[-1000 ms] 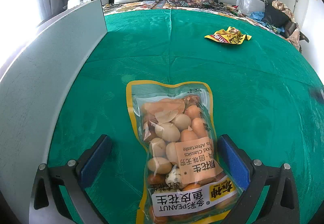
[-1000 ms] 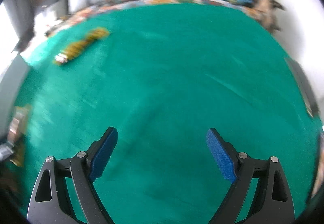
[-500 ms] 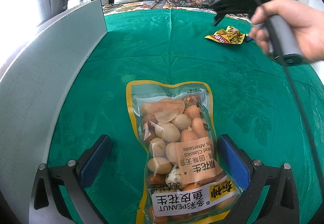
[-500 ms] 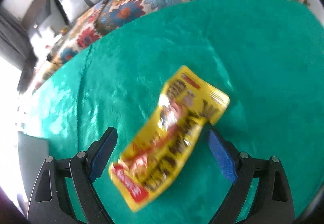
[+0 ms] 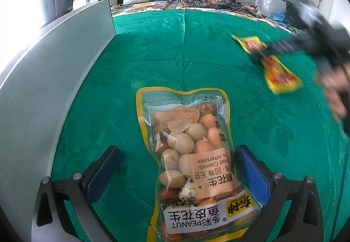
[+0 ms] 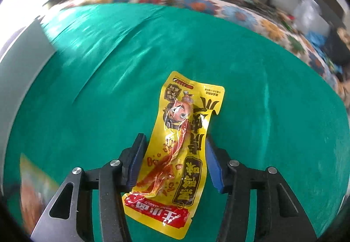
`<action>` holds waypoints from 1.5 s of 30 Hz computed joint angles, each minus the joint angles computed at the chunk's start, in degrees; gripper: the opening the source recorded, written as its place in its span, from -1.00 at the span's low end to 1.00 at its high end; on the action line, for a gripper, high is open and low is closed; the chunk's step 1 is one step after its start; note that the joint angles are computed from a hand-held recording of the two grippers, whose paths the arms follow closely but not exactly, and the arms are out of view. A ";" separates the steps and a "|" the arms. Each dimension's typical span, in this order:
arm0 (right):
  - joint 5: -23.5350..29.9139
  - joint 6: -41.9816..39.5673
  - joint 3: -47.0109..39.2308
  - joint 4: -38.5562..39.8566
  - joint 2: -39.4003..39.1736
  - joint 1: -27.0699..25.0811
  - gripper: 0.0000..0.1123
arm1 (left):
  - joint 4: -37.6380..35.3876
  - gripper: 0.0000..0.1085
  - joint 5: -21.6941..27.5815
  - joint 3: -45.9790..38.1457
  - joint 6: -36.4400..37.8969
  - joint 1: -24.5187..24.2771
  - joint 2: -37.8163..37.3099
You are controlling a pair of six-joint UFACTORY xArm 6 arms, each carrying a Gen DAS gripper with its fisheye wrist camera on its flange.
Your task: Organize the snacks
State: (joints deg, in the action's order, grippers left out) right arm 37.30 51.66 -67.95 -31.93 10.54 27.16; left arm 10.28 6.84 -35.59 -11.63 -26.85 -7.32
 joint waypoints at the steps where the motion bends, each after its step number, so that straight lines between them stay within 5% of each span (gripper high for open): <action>1: -1.96 -1.28 4.44 0.32 -3.10 0.54 -0.02 | 0.00 0.90 0.00 0.00 0.00 0.00 0.00; 6: -3.57 2.22 20.21 -2.32 -16.09 5.95 0.00 | 0.13 0.90 0.00 0.05 -0.14 -0.01 -0.04; 11: 0.51 21.90 35.23 -13.16 -30.77 14.19 0.06 | 0.05 0.90 -0.03 0.06 -0.07 -0.01 -0.04; 14: 3.81 36.29 40.91 -20.99 -36.38 18.42 0.24 | 0.13 0.90 -0.03 0.07 -0.15 0.00 -0.04; 16: 7.54 40.16 41.34 -22.00 -36.81 20.01 0.55 | -0.08 0.90 -0.15 0.09 -0.07 -0.07 -0.02; 45: 7.50 41.78 41.45 -21.10 -37.09 19.39 0.62 | 0.35 0.90 -0.19 0.17 -0.54 -0.11 -0.06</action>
State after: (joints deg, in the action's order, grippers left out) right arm 44.80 93.44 -26.50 -53.02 -26.55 46.55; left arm 10.63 6.64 -35.42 -12.17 -26.96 -7.38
